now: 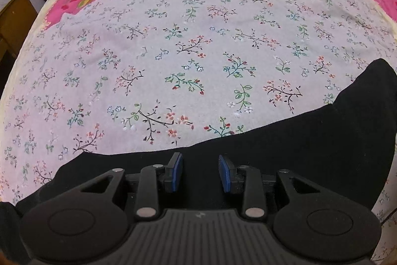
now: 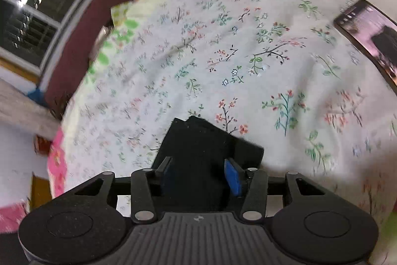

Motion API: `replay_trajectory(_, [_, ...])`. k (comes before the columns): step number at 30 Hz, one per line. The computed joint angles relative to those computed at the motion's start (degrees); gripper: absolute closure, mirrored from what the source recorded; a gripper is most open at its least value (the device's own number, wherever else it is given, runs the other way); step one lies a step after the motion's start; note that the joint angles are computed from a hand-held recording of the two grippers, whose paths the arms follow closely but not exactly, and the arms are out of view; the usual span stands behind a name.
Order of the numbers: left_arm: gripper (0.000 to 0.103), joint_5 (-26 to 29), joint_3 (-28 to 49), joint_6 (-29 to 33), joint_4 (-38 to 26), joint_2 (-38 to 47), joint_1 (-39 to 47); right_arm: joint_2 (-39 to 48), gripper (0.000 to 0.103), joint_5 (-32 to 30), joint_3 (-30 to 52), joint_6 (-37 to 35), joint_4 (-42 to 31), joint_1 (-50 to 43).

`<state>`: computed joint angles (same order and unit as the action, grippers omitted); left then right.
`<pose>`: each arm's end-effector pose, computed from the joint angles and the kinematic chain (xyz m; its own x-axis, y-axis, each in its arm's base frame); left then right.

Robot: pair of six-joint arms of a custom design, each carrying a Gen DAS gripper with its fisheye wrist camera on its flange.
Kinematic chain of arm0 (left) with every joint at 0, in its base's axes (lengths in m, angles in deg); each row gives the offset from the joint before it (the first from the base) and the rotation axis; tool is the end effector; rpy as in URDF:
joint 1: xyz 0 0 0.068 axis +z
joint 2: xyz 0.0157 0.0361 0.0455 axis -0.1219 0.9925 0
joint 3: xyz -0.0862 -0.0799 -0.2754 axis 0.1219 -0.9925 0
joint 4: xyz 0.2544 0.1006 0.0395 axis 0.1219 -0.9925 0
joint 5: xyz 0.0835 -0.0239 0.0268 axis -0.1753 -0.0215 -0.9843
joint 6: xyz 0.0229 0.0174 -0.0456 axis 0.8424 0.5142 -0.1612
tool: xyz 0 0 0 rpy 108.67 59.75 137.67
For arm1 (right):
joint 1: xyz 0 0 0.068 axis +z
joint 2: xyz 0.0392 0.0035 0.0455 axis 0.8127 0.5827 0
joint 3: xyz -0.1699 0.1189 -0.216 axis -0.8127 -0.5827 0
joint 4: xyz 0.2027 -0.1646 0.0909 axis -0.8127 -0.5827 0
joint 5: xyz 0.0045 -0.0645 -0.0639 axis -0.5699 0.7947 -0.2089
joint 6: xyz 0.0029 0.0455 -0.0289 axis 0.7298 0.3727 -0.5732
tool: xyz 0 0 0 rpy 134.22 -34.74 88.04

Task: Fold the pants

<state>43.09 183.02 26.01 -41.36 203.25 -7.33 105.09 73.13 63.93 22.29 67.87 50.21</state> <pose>0.5120 -0.0145 0.1722 -0.5177 0.7350 -0.4378 0.8035 0.5936 0.0464 0.1779 -0.0246 0.1773 0.1484 0.9258 -0.3476 0.8102 0.0877 0.5795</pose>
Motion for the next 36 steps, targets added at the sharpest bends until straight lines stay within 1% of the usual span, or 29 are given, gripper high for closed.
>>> replay_trajectory(1, [0.061, -0.1, -0.1, 0.0, 0.0, -0.1, -0.1, 0.7, 0.064, -1.4, -0.4, -0.2, 1.7, -1.4])
replay_trajectory(4, [0.061, -0.3, -1.3, 0.9, 0.9, -0.7, -0.2, 3.8, 0.064, -3.1, -1.5, 1.6, 5.7, -2.6])
replay_trajectory(5, [0.061, -0.4, -1.4, 1.0, 1.0, -0.7, -0.2, 4.7, 0.064, -3.5, -2.3, 2.3, 8.1, -2.5])
replay_trajectory(8, [0.061, -0.7, -2.0, 1.0, 1.5, -1.0, -0.4, 5.6, 0.066, -3.5, -3.5, 2.7, 11.5, -3.0])
replay_trajectory(10, [0.061, -0.7, -2.3, 1.3, 1.4, -1.2, -0.5, 3.4, 0.086, -3.3, -4.7, 2.8, 12.2, -3.3])
replay_trajectory(11, [0.061, -0.7, -2.5, 1.7, 1.3, -1.3, -0.5, 3.5, 0.103, -4.4, -4.7, 2.6, 12.4, -4.4])
replay_trajectory(13, [0.061, -0.6, -2.9, 2.2, 1.3, -1.6, -0.5, 1.6, 0.103, -5.4, -5.0, 2.6, 11.5, -5.4])
replay_trajectory(18, [0.061, -0.4, -3.0, 2.9, 0.9, -1.6, -0.4, -8.4, 0.103, -3.9, -5.2, 4.1, 2.5, -3.0])
replay_trajectory(20, [0.061, -0.6, -3.1, 3.1, 1.0, -1.7, -0.5, -9.0, 0.103, -3.2, -4.9, 3.8, 1.4, -2.0])
replay_trajectory(22, [0.061, -0.4, -2.4, 3.3, 0.0, -1.4, -0.5, -10.5, 0.103, -2.2, -5.5, 6.5, -0.1, -0.3])
replay_trajectory(24, [0.06, -0.4, -2.8, 4.0, 0.2, -1.6, -0.5, -10.0, 0.103, -2.2, -6.3, 6.1, 0.2, -0.3])
replay_trajectory(27, [0.058, -0.5, -3.1, 4.3, 0.1, -1.8, -0.4, -7.3, 0.103, -4.2, -8.3, 5.8, 4.0, -4.7])
replay_trajectory(28, [0.058, -0.5, -3.1, 4.6, -0.1, -1.9, -0.3, -6.7, 0.103, -4.6, -8.3, 4.3, 3.9, -5.4])
replay_trajectory(29, [0.057, -0.4, -3.4, 5.0, 0.0, -2.1, -0.1, -6.2, 0.103, -4.7, -8.1, 4.0, 3.2, -5.2])
replay_trajectory(31, [0.056, -0.4, -3.5, 5.4, -0.2, -2.1, 0.1, -7.0, 0.103, -4.9, -8.5, 6.0, 1.8, -4.1])
replay_trajectory(36, [0.056, -0.5, -3.3, 4.8, -0.7, -1.8, 0.1, -9.5, 0.103, -2.4, -7.6, 7.7, -3.0, -2.0])
